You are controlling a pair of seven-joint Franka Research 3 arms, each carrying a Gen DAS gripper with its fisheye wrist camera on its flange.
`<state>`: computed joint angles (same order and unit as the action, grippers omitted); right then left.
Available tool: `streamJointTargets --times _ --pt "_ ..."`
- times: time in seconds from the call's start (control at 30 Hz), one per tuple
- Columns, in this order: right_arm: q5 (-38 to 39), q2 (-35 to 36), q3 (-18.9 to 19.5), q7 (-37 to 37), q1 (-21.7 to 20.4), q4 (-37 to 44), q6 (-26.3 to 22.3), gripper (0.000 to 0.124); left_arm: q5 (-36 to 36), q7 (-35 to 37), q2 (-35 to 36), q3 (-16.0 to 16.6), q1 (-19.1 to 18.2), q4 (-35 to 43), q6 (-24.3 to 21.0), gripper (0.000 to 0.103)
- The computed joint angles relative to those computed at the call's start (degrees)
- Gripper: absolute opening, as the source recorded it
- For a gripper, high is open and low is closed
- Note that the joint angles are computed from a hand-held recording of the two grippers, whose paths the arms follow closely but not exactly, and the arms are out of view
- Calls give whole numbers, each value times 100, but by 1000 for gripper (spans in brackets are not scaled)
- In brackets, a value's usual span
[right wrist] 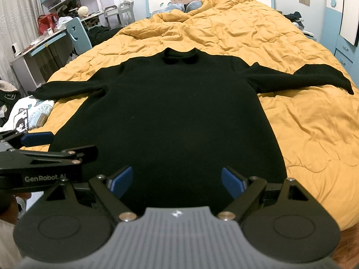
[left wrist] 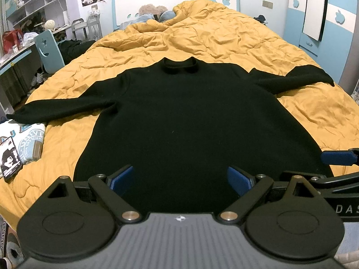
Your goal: Fold small clothes
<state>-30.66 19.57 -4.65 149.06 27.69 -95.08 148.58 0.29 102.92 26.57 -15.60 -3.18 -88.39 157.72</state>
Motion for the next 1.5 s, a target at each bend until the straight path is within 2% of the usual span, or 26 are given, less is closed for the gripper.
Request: streamJointTargets --times 1.5 --pt "54 62 -33 47 36 -2 54 82 -56 105 -22 -29 27 -49 -21 103"
